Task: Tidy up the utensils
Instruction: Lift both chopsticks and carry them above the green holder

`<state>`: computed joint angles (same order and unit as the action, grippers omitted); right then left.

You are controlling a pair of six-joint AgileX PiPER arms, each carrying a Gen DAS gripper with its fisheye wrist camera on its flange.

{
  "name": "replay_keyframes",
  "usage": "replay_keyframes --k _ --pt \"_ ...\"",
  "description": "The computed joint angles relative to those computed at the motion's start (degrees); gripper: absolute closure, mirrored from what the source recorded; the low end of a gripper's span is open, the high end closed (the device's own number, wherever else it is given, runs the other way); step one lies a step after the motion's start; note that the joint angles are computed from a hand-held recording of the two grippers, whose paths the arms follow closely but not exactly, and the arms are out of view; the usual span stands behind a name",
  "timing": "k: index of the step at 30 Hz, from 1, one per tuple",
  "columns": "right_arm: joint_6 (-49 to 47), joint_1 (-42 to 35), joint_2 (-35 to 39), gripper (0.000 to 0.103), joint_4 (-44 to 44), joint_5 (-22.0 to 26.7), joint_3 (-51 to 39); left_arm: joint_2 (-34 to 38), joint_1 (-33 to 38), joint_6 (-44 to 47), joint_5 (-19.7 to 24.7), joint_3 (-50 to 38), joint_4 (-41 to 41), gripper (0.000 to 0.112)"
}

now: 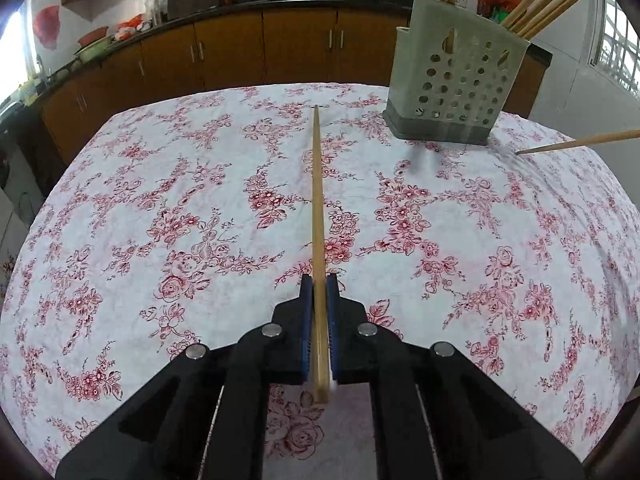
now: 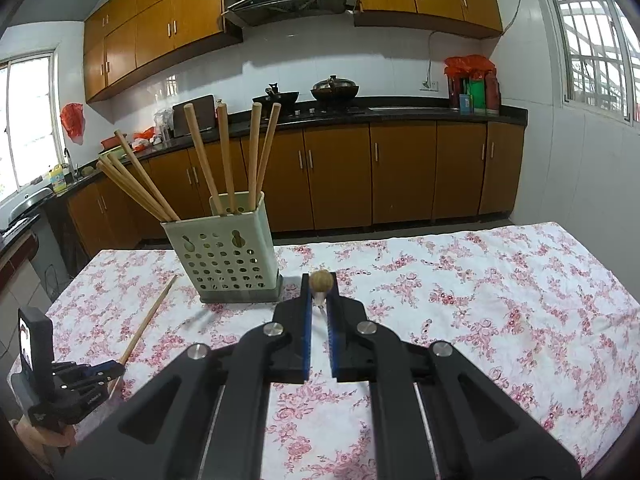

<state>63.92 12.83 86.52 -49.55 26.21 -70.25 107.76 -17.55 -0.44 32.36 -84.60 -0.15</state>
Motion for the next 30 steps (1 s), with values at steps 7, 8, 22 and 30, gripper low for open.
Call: replay_keyframes --k 7,8,22,30 --pt "1.5 0.3 -1.3 0.095 -2.4 0.4 0.0 -3.1 1.4 5.3 -0.7 -0.1 -4.1 0.104" --pt "1.8 0.3 -1.6 0.095 -2.9 0.4 -0.1 -4.0 1.9 6.7 -1.1 -0.3 -5.9 0.104" --pt "-5.9 0.7 -2.4 0.095 3.2 -1.3 -5.8 -4.3 3.7 8.9 2.1 -18.6 -11.6 0.105" --pt "-27.1 0.2 -3.1 0.095 25.2 -5.7 -14.4 -5.3 1.5 13.4 3.7 -25.6 -15.8 0.105"
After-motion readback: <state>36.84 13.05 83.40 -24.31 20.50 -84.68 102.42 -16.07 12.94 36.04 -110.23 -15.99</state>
